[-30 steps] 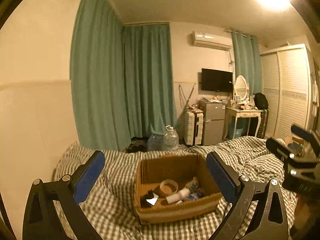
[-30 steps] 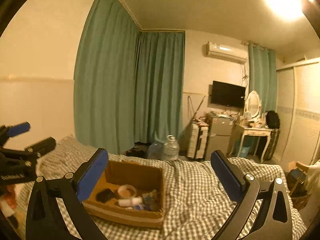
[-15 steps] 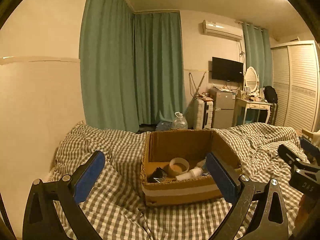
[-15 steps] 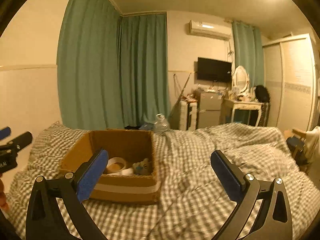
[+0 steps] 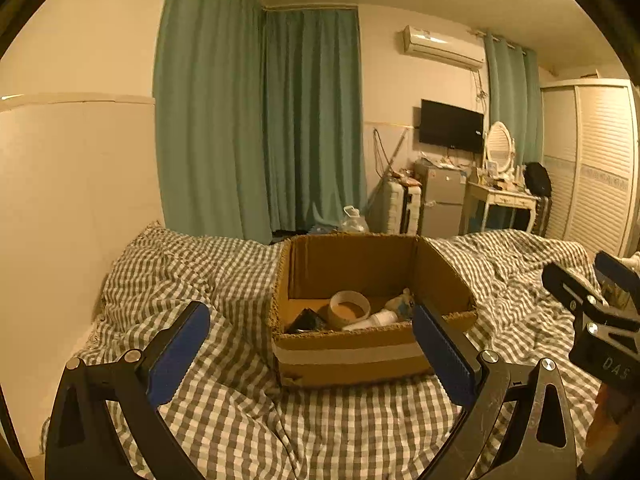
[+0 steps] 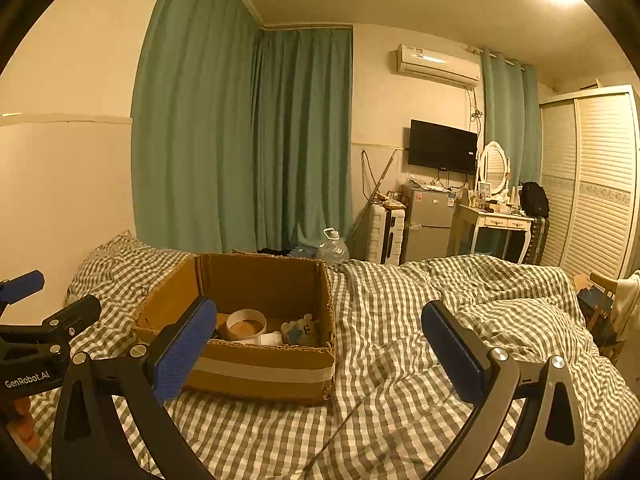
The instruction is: Organize objects
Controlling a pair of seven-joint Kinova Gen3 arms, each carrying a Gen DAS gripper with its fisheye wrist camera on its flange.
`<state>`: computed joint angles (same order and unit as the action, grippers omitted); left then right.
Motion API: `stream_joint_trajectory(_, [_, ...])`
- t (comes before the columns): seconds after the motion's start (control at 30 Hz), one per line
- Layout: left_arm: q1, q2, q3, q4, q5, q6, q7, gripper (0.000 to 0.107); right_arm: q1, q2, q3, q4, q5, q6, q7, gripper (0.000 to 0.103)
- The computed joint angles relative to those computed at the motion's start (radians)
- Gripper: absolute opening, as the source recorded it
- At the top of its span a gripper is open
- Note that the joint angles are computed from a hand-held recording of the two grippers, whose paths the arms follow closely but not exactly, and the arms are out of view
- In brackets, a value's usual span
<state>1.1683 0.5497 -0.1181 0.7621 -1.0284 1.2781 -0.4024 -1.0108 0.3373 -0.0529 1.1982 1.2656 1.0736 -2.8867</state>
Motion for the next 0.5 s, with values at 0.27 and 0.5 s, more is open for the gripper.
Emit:
stream_joint_trajectory(0.27, [-0.001, -0.008, 0.002, 0.024, -0.018, 0.003, 0.032, 0.103, 0.002, 0.027, 0.007, -0.016, -0.030, -0.005, 0.021, 0.103])
stream_joint_trajectory(0.5, [-0.004, -0.004, 0.010, 0.022, -0.016, 0.004, 0.024, 0.103, -0.017, 0.036, 0.021, -0.023, -0.036, 0.004, 0.043, 0.103])
